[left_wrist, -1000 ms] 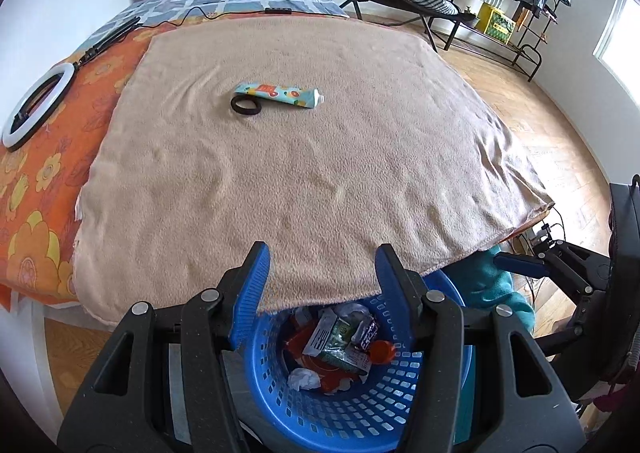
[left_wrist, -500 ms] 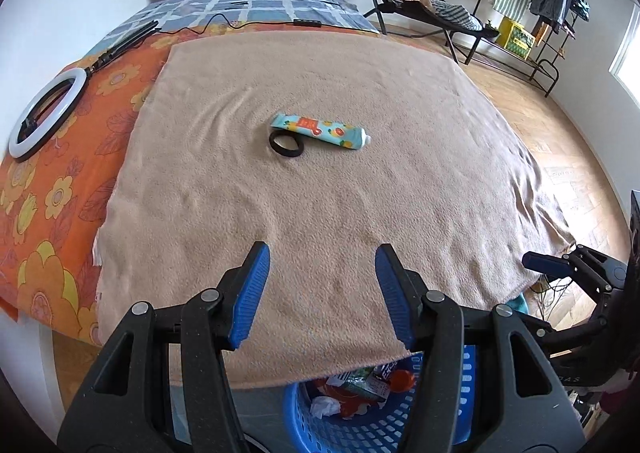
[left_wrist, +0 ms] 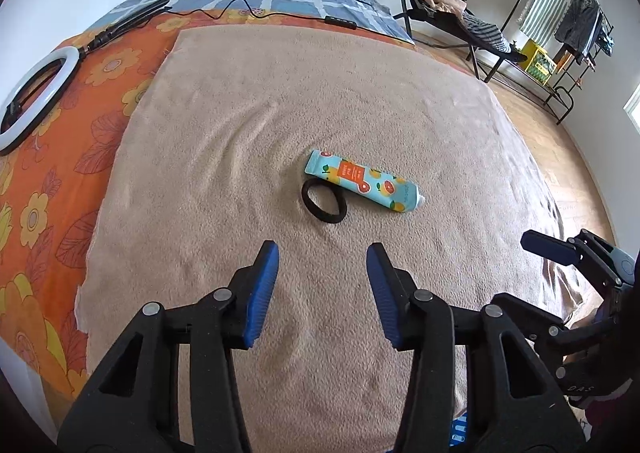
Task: Collect trash
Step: 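Grasp the black hair tie with the left tool, then grasp the blue grapefruit-print tube by its cap end with the right tool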
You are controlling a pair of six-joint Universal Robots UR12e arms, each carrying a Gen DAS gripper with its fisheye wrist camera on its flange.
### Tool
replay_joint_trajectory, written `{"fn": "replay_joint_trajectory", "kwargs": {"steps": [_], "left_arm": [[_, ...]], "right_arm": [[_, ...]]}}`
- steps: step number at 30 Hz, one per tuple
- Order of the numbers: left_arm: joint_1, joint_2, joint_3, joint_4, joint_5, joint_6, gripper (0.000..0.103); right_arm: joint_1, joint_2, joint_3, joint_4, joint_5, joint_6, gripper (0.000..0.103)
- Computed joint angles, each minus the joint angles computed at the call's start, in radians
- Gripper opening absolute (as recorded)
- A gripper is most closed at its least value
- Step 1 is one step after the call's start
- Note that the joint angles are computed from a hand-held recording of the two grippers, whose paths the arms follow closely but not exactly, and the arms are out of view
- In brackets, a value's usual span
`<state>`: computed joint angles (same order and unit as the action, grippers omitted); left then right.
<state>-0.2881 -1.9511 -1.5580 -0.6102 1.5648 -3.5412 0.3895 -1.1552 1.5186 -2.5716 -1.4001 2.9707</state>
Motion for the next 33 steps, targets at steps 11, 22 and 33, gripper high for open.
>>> {"fn": "replay_joint_trajectory", "kwargs": {"steps": [11,22,33], "left_arm": [[0.021,-0.062,0.065,-0.036,-0.044,-0.006,0.033],[0.032,-0.097,0.089,-0.066,-0.050,-0.004,0.009],[0.030,-0.103,0.093,-0.056,-0.012,0.013,0.004]], "right_arm": [[-0.004,0.137,-0.208,0.170,0.012,-0.035,0.070],[0.006,0.208,-0.304,0.236,0.025,-0.090,0.070],[0.013,0.254,-0.366,0.283,0.028,-0.096,0.063]]}}
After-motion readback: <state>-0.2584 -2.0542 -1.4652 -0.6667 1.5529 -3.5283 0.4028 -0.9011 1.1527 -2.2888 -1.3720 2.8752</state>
